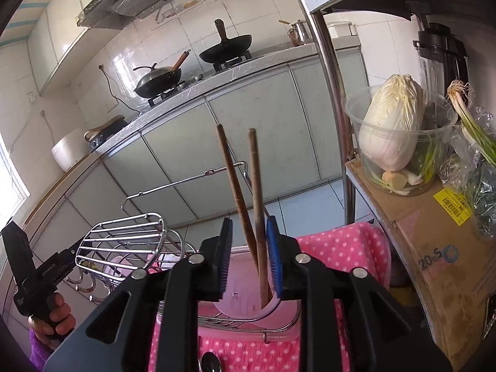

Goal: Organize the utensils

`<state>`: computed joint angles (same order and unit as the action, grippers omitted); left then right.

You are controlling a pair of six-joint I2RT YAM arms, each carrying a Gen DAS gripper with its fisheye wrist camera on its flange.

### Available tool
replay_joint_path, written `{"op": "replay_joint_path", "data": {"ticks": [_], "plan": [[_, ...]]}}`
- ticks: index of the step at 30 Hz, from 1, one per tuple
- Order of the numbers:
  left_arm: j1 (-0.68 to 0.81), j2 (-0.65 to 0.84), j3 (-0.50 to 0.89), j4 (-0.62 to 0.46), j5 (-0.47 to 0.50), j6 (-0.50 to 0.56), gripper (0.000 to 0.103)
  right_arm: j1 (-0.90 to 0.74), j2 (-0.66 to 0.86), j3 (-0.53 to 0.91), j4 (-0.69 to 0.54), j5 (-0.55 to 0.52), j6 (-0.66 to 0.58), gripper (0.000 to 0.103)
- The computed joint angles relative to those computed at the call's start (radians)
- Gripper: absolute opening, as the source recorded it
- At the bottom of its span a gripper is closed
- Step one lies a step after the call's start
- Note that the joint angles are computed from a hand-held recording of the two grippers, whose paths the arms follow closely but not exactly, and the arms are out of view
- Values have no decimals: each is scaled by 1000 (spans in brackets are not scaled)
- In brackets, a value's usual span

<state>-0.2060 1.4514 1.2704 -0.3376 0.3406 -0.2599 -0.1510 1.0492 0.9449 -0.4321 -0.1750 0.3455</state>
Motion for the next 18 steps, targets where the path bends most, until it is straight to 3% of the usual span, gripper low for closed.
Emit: {"op": "replay_joint_path", "data": {"ticks": [10, 18], "plan": [[15, -113, -31, -34, -5, -8, 32, 12, -131, -30, -70, 20, -21, 27], [7, -302, -168, -89, -14, 11, 32, 81, -320, -131, -194, 44, -4, 27]]}}
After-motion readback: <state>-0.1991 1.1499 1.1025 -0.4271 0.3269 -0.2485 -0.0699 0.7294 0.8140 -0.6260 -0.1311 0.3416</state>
